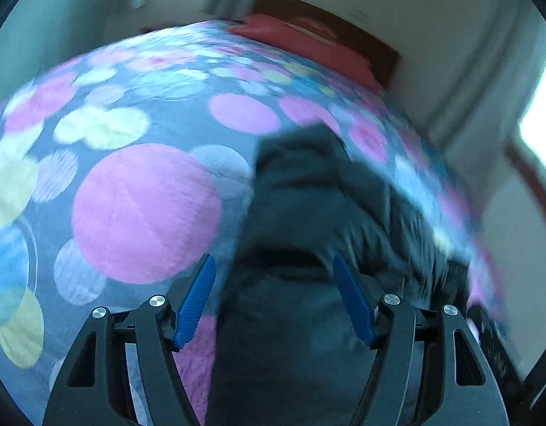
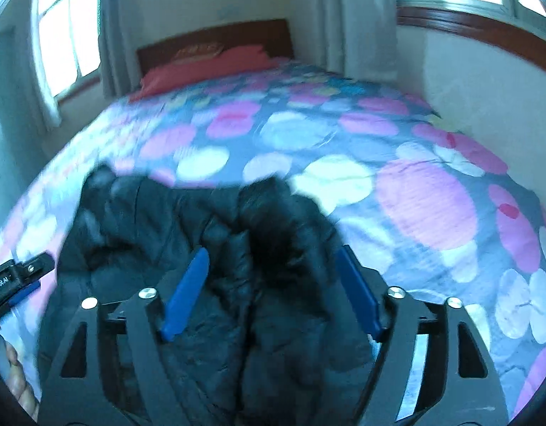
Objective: Fold large clothes
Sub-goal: 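Grasp the jacket bundle with both tools and lift it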
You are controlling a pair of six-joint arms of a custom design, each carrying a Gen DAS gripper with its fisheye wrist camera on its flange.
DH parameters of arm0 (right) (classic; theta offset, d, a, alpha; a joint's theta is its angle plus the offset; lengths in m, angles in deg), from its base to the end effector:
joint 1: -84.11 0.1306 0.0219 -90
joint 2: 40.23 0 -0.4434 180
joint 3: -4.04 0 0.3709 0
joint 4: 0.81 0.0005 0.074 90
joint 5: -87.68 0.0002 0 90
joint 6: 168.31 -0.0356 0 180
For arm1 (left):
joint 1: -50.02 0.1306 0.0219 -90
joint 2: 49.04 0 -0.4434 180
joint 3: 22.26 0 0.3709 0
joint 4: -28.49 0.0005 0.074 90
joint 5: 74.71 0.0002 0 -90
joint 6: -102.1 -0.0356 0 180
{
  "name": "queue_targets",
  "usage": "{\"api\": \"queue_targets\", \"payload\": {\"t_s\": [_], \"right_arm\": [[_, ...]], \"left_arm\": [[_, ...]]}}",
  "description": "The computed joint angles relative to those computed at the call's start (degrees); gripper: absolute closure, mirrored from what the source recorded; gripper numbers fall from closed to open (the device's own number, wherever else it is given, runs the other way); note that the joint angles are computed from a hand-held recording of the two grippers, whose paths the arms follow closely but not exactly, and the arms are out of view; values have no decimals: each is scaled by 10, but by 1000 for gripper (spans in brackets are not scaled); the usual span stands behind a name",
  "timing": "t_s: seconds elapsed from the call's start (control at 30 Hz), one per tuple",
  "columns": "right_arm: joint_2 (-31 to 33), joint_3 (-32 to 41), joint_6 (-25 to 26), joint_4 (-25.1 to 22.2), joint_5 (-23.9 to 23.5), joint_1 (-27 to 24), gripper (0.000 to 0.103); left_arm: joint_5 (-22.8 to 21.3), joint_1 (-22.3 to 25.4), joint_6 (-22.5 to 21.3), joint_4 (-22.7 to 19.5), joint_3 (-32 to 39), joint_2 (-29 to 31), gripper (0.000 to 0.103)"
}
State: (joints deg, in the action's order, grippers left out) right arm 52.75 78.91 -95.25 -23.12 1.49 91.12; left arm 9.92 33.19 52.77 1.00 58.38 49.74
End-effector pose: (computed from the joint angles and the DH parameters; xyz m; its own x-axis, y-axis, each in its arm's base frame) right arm 0.4775 0.0558 0.3869 -0.6365 0.2147 -0.7408 0.1190 0.9763 0.1806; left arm 0.4971 -0.1474 0.3750 -0.6660 -0.4764 -0.5740 -0.2748 0.8721 -0.4050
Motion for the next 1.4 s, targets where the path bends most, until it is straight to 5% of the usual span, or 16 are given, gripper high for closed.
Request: {"api": "queue_targets", "payload": {"t_s": [0.17, 0.27, 0.53, 0.7, 0.8, 0.83, 0.9, 1.0, 1.2, 1.4], "right_arm": [[25, 40, -92, -21, -139, -65, 23], [55, 56, -138, -28, -199, -87, 22], [102, 49, -147, -32, -220, -91, 17], [115, 19, -166, 13, -253, -96, 8], [117, 32, -116, -17, -233, -78, 8], [117, 35, -104, -23, -229, -73, 12], [119, 34, -102, -26, -243, -68, 41], [117, 25, -106, -14, -258, -67, 53], [101, 4, -119, 20, -277, -66, 74], [72, -9, -133, 28, -280, -62, 80]], "left_arm": [[96, 57, 131, 28, -1, 4, 30], [128, 69, 168, 44, -9, 15, 30], [170, 60, 171, 83, -35, 42, 30], [227, 63, 157, 108, -32, 65, 22], [271, 67, 156, 138, -38, 76, 22], [274, 66, 157, 142, -39, 77, 22], [275, 65, 147, 143, -38, 77, 30], [254, 55, 121, 116, -26, 74, 37], [225, 43, 97, 103, -21, 65, 46], [219, 42, 77, 94, -27, 45, 52]]}}
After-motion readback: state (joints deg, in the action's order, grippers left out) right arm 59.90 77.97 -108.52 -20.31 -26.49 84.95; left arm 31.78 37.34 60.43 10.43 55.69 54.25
